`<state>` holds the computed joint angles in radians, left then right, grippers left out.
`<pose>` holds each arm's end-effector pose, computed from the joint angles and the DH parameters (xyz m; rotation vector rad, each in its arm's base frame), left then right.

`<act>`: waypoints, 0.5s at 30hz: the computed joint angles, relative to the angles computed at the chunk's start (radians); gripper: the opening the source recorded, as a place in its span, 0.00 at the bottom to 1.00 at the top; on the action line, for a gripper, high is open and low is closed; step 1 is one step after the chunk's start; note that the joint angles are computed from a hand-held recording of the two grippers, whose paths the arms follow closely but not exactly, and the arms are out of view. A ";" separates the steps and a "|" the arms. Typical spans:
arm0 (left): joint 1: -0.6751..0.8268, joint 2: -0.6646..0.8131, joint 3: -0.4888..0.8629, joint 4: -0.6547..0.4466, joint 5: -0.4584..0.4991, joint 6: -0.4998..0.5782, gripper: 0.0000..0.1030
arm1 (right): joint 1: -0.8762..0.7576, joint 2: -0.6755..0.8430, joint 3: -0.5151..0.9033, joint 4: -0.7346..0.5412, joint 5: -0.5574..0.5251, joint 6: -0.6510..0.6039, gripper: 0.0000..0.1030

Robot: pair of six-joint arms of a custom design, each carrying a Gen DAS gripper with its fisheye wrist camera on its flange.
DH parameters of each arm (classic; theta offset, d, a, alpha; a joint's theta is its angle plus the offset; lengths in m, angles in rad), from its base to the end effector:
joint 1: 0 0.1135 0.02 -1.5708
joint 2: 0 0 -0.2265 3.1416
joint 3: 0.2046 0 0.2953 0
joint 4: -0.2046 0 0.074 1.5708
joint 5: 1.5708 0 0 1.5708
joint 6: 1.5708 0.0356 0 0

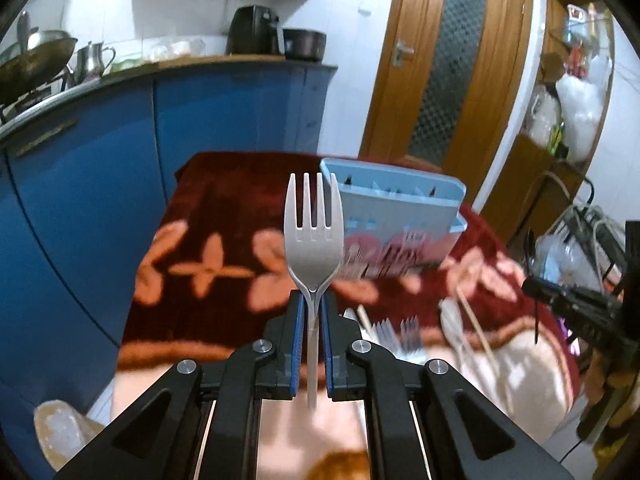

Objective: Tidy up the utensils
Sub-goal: 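Lift the white fork and black spoon and carry both over the blue caddy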

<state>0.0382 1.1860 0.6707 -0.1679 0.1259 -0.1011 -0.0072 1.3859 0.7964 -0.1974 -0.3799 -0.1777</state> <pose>0.3009 0.0070 0.1641 -0.0894 2.2517 -0.1756 0.3277 0.0108 0.1494 -0.3791 2.2830 0.3536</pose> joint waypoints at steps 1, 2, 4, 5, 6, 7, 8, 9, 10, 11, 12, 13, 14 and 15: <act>-0.001 0.005 0.012 0.009 0.005 -0.007 0.08 | 0.003 -0.009 -0.006 0.019 0.003 0.010 0.07; -0.005 0.011 0.025 0.018 0.007 -0.016 0.08 | 0.006 -0.017 -0.012 0.039 0.002 0.021 0.07; -0.015 0.013 0.044 0.031 0.004 -0.027 0.08 | 0.003 -0.025 -0.015 0.063 -0.018 0.035 0.07; -0.019 0.020 0.066 0.034 -0.001 -0.027 0.08 | 0.003 -0.018 -0.007 0.075 -0.023 0.043 0.07; -0.022 0.027 0.081 0.038 -0.007 -0.025 0.08 | 0.001 -0.010 0.002 0.081 -0.027 0.050 0.07; -0.026 0.034 0.101 0.040 -0.014 -0.028 0.08 | -0.001 0.001 0.012 0.086 -0.033 0.056 0.07; -0.029 0.041 0.118 0.040 -0.018 -0.030 0.08 | -0.004 0.007 0.018 0.089 -0.037 0.061 0.07; -0.033 0.053 0.147 0.039 -0.020 -0.031 0.08 | -0.005 0.018 0.027 0.093 -0.040 0.065 0.07; -0.038 0.064 0.168 0.040 -0.024 -0.029 0.08 | -0.005 0.031 0.037 0.097 -0.043 0.067 0.07; -0.045 0.074 0.189 0.045 -0.034 -0.023 0.08 | -0.007 0.046 0.047 0.101 -0.046 0.070 0.07; -0.051 0.080 0.205 0.047 -0.042 -0.018 0.08 | -0.008 0.057 0.055 0.104 -0.048 0.072 0.07; -0.058 0.088 0.222 0.057 -0.052 -0.010 0.08 | -0.011 0.070 0.063 0.109 -0.051 0.075 0.07; -0.063 0.093 0.232 0.067 -0.058 -0.004 0.08 | -0.012 0.081 0.069 0.115 -0.052 0.078 0.07; -0.069 0.103 0.248 0.078 -0.066 0.002 0.08 | -0.014 0.099 0.080 0.125 -0.053 0.082 0.07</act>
